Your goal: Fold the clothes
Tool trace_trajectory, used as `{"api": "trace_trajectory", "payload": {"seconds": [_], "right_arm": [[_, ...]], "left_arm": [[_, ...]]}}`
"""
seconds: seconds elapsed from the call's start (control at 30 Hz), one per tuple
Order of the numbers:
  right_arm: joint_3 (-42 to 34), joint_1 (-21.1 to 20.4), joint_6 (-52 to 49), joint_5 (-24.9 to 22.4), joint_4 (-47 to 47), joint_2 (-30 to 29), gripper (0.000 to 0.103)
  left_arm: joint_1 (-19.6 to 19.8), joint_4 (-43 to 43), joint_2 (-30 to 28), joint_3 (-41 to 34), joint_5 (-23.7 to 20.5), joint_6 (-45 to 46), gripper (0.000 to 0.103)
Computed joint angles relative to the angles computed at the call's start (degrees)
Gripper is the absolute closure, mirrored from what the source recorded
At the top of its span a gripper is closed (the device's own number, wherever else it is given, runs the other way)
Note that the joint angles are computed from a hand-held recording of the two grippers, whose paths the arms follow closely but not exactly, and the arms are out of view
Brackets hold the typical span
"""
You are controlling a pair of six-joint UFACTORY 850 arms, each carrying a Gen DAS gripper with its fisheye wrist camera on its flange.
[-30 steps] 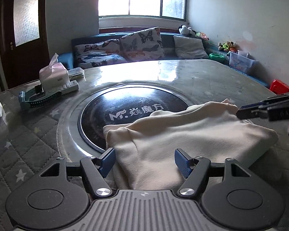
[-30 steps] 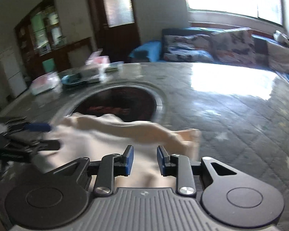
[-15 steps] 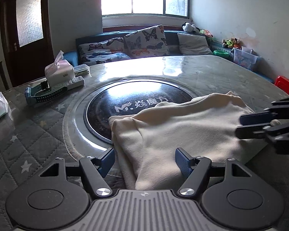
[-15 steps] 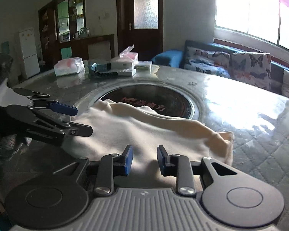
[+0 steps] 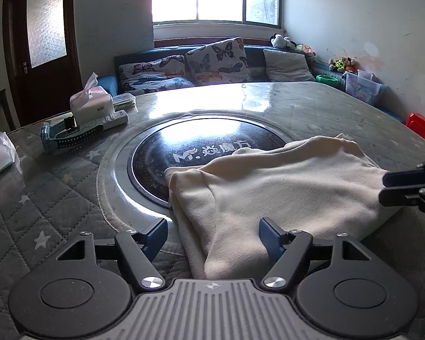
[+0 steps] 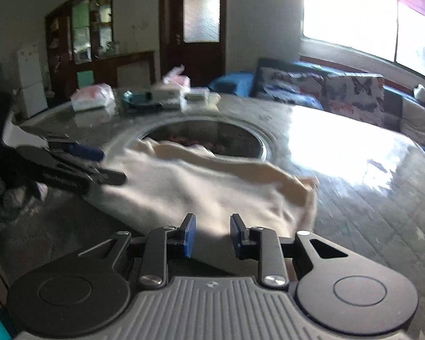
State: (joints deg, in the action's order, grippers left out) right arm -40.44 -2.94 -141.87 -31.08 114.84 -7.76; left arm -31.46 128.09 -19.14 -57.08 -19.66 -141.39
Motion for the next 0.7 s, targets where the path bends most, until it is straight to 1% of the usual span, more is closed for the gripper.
{"api": "trace_trajectory", "payload": {"seconds": [0.03,0.13,0.23,0.3,0.37,0.53,0.7], "right_arm": [[-0.2,0.0,0.5,0.7,-0.6,-0.6,0.077],[-0.2,-0.3,1.4,0.3,-1.7,-0.5,0.077],[-0.8,-1.2,3.8,-0.9,-2.8,-0.3,0.076],[-1.1,-2.0,5.1,-1.9,-2.6,-0.3,0.076],[-2.3,-2.4,7.6,-0.8,-3.4,-1.3,0.076],[-2.6,-2.8,8.8,-0.2,-4.8,-2.5,0.076],[-2.5,-3.1,9.0,-0.8,-5.2,-2.4,0.075]], "left_arm": [[0.0,0.0,-0.1,-0.1,0.0,0.1,0.029],[-0.1,-1.4,0.0,-0.2,0.0,1.5,0.029],[-0.3,-3.4,0.3,-0.4,0.1,3.9,0.029],[-0.4,-3.1,0.5,-0.6,0.3,3.8,0.029],[-0.6,-2.3,0.4,-1.2,0.8,3.1,0.029],[-1.4,-2.8,-1.9,-5.0,2.5,4.3,0.028],[-2.8,-0.7,-5.0,-9.3,3.7,4.8,0.027]]}}
